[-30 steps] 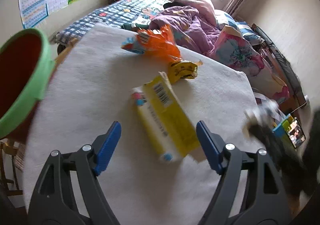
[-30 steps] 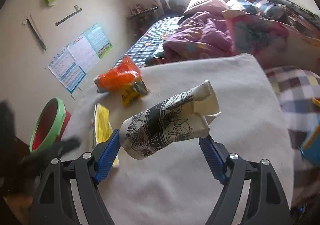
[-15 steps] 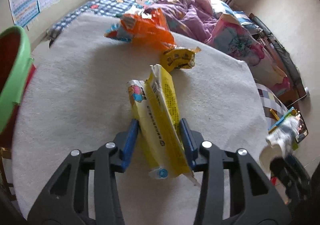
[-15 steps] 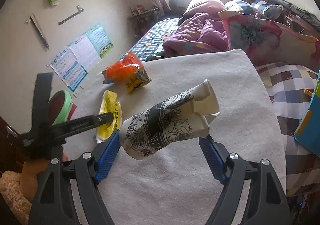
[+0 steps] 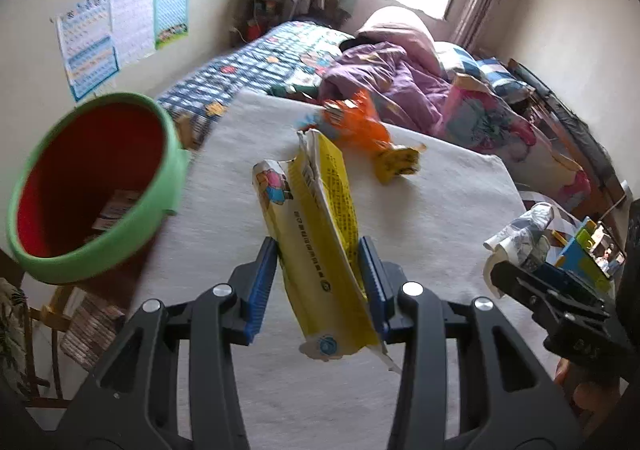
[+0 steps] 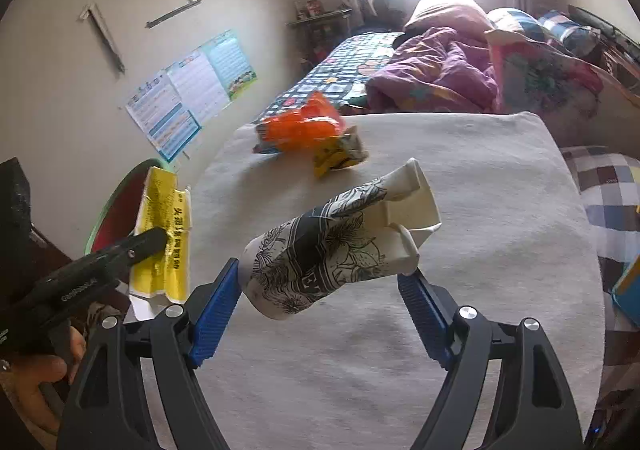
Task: Collect trash
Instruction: 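Carry the patterned cup and yellow packet over the red bucket with both grippers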
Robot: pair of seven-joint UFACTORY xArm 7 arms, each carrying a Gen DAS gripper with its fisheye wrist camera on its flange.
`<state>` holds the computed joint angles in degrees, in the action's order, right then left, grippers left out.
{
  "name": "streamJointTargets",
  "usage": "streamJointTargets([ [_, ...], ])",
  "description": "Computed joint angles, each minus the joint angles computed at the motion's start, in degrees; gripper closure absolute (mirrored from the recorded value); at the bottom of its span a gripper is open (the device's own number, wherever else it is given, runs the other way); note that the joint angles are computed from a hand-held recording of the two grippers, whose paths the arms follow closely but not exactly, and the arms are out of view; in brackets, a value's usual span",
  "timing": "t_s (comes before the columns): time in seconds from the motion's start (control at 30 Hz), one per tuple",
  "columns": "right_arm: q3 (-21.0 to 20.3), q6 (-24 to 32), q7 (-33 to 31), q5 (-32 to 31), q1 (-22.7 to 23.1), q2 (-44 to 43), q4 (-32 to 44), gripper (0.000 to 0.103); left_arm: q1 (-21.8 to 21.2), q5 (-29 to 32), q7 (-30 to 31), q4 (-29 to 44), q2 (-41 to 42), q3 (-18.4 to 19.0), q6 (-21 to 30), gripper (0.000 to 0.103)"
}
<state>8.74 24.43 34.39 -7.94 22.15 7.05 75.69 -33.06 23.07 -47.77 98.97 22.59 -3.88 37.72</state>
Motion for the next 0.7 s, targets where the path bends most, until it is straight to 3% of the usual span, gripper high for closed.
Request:
streamJointTargets([
  [0.3,-0.26,2.75,3.68,-5.26,4.48,5.31,7.99,0.026,2.86,3.06,-1.41,-8.91,-6.97,0.08,-4.75,0.062],
  [0.7,-2.93,9.98,10.53,-11.5,13.11,16.73,25.13,0.026,11.18,-3.09,8.34,-17.24,-12.53,-1.47,-10.33,0.062],
])
